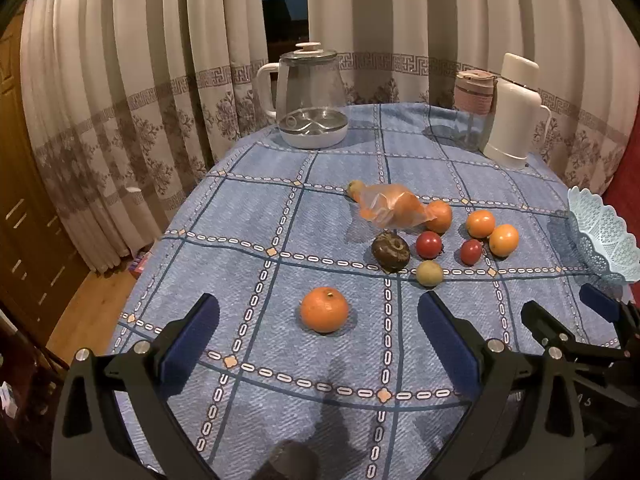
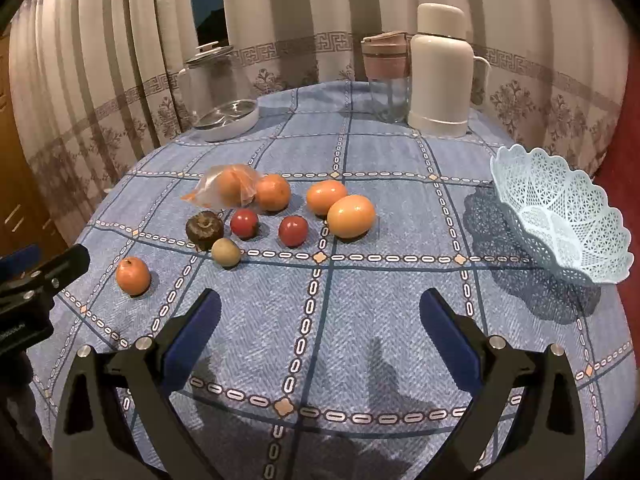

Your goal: Organize fruits

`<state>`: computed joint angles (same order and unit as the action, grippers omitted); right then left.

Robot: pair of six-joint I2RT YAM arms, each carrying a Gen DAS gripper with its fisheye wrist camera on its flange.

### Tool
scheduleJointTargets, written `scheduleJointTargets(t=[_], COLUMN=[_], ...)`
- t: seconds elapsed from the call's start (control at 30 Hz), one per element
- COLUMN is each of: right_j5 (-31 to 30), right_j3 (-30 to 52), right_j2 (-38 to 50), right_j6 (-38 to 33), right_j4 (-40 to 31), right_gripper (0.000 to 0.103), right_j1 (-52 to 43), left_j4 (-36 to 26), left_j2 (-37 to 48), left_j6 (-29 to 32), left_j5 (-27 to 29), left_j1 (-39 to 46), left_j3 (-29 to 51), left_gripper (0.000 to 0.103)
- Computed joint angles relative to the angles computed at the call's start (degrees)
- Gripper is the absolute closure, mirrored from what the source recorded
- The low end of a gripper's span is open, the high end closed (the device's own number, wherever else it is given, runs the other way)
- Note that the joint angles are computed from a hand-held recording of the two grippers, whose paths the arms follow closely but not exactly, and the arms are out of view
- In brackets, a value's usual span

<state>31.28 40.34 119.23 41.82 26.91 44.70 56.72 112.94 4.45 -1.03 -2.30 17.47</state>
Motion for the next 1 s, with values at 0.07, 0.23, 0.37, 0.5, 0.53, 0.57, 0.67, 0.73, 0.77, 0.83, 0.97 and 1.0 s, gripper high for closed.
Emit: scheduleJointTargets(t=[0.07,0.23,0.37,0.5,0.53,0.57,0.67,0.73,0.77,0.83,0.97,1.0], right_j5=[0.3,0.3,0.1,-0.4,-0.3,-0.2,-0.1,0.2,0.3,0.4,0.3,0.6], right_j3=[-0.2,-0.7,-1.3,-1.8,-1.9,-2.0,-2.1,-2.1,-2.2,-2.4,-2.9,-2.8], right_j2=[0.3,0.3,0.1,-0.1,-0.2,-0.1,-0.2,-0.1,0.0,0.3,1.4,1.6], right_j6=[0.2,0.6,1.1,1.8,1.8,1.8,1.8,1.8,1.7,1.8,0.4,0.0], right_j4=[0.6,1.3,1.9,2.6,2.7,2.8,2.9,3.1,3.3,3.9,6.5,6.5], right_gripper=[0.002,0.002,0.002,0.002,0.002,0.002,0.002,0.002,0.002,0.002,0.002,0.002], right_j1=[0.2,0.3,0.3,0.2,0.2,0.3,0.3,0.5,0.7,0.9,1.0,1.1], left_j4=[0.8,1.7,2.4,2.8,2.7,2.8,3.4,3.4,3.9,4.8,6.0,5.9], left_j2=[-0.1,0.7,1.3,1.9,1.8,1.9,2.2,2.1,2.4,2.9,4.3,4.5], left_j6=[0.1,0.5,0.6,0.7,0.5,0.5,0.4,0.4,0.3,0.3,0.7,0.6], left_j5=[-0.4,0.0,-0.1,0.3,0.4,0.5,0.4,0.5,0.4,0.1,0.0,0.0], left_j1=[0.0,0.4,0.3,0.6,0.6,0.7,0.6,0.6,0.6,0.5,0.3,0.3], left_j3=[-0.4,-0.6,-0.7,-0.5,-0.6,-0.6,-0.8,-0.8,-0.9,-1.0,-1.1,-0.9], left_gripper=[0.005,0.005,0.005,0.005,0.005,0.005,0.005,0.005,0.005,0.005,0.005,0.005])
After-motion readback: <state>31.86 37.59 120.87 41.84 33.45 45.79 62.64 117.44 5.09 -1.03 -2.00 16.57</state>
